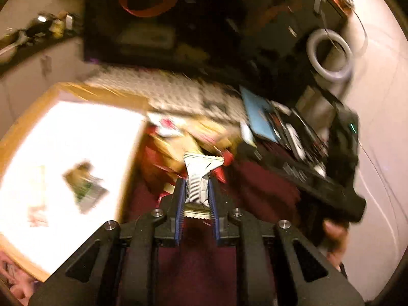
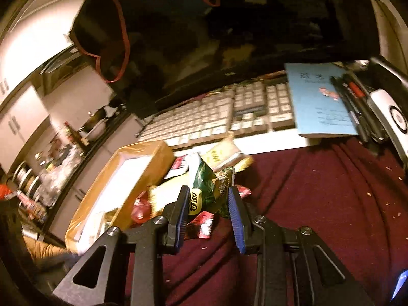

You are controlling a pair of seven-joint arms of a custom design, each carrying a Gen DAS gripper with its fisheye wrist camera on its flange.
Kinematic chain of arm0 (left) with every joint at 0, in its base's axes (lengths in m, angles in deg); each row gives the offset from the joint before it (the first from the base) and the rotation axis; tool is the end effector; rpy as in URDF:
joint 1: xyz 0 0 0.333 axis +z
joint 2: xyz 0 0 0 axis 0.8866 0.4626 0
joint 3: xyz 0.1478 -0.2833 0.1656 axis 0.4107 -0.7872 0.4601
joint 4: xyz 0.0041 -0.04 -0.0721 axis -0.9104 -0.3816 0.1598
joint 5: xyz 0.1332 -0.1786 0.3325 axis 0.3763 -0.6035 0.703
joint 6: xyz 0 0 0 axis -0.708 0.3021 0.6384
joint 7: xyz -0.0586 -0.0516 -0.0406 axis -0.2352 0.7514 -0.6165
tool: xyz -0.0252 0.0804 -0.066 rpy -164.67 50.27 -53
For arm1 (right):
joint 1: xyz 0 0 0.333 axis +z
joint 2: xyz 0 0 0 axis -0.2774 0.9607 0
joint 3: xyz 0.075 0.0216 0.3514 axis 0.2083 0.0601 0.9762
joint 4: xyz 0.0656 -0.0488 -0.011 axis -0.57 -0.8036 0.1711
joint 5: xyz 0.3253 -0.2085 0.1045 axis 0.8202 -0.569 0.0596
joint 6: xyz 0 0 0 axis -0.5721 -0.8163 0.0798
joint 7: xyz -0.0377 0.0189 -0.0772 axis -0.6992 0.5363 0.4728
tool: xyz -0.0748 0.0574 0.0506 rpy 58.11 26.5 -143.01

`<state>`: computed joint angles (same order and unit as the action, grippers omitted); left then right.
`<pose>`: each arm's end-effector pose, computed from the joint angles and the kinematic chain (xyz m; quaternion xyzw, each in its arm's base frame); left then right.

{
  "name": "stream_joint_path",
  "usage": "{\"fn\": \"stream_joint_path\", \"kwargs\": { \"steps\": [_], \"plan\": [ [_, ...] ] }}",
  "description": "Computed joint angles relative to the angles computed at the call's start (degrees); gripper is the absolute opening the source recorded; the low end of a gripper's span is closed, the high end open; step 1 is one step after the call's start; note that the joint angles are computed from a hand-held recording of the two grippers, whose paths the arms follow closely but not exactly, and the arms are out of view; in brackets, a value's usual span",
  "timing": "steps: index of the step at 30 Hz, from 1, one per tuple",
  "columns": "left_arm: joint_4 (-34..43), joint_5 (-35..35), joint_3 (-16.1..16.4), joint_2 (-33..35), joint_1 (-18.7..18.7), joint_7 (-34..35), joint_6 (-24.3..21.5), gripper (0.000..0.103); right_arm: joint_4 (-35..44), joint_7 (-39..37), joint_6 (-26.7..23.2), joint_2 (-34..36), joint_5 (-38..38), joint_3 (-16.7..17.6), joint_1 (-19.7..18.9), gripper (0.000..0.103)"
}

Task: Organize snacks
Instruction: 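Carry both packs into the white tray and lower them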

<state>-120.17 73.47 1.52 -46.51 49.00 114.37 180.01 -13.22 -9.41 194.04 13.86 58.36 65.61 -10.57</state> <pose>0.6416 -0.2752 0.5347 -0.6500 0.6331 -0.3758 0.1882 0.7236 0.1673 0.4669 -0.6467 0.5895 -0.0599 0.4803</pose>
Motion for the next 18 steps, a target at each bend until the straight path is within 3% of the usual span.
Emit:
{"fn": "stream_joint_path", "kwargs": {
  "steps": [5,10,12,18],
  "plan": [
    [-0.45,7.94,5.90,-1.89,-1.73,-12.26,-3.79,0.015,0.57,-1.42,-5.07,-0.97,-0.30,0.83,0.80,0.031],
    [-1.36,18.97,8.89,-3.10,-1.36,-24.87,-8.63,0.015,4.22,1.41,-7.40,0.00,-6.92,-0.34,6.00,0.031],
    [-0.85,24.97,10.04,-3.23,-1.80,-30.52,-13.54,0.015,7.18,4.43,-8.04,1.75,-10.50,-0.83,8.05,0.031],
    [-1.89,24.26,7.39,-2.48,3.70,-32.26,-15.80,0.015,19.03,15.84,-11.23,9.95,-23.30,-3.16,12.94,0.031]
  ]
}}
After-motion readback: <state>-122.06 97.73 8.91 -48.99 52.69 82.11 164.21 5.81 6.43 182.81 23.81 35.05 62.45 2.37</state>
